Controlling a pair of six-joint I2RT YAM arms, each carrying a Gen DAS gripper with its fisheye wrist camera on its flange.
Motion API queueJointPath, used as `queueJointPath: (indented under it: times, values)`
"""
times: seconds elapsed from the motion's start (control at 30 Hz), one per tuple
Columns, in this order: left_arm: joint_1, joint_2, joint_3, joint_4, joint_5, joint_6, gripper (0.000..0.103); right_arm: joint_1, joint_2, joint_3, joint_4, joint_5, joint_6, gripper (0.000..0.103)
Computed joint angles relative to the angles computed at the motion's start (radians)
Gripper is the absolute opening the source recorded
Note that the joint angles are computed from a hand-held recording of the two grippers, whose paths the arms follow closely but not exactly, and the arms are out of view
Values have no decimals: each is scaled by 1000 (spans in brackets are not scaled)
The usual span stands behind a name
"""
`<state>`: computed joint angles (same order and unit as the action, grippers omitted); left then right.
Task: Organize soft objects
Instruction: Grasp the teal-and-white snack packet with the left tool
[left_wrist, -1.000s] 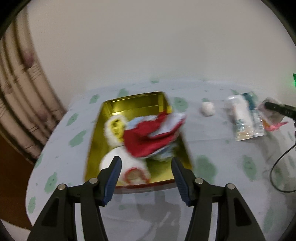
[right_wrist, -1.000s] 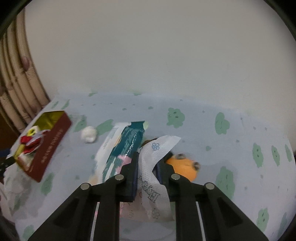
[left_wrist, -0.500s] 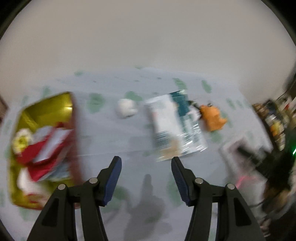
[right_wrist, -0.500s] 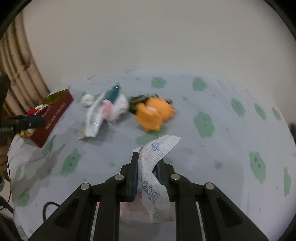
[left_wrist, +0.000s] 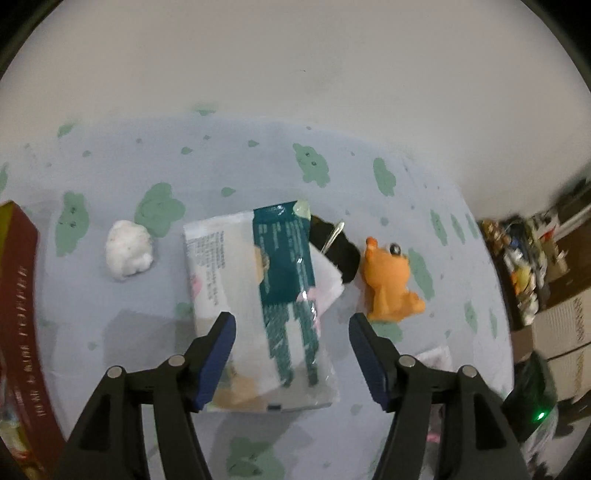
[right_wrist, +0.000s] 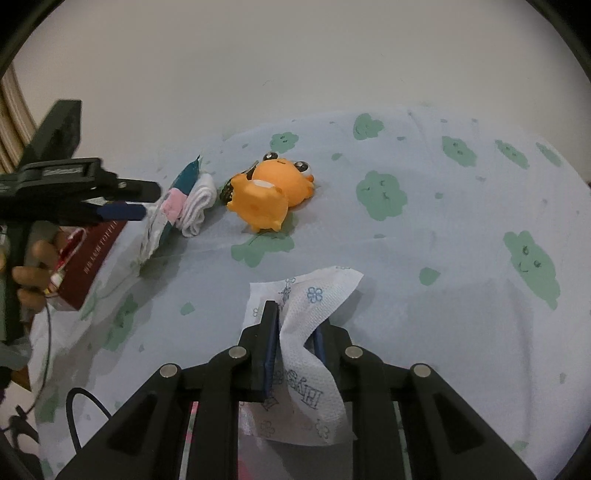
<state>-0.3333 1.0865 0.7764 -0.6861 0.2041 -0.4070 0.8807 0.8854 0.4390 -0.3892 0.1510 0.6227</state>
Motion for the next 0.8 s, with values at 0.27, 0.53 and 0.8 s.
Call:
queueJointPath:
  times: [0.27, 0.53, 0.8]
  values:
    - [-57, 67, 17, 78, -122, 21, 66, -82, -34, -41, 50, -124, 1, 19]
    - [-8, 59, -37, 106, -175, 23, 68, -129, -55, -61, 71, -191, 4, 20]
    - [-112, -5, -55, 0, -275, 122, 68, -166, -71, -78, 87, -242, 1, 19]
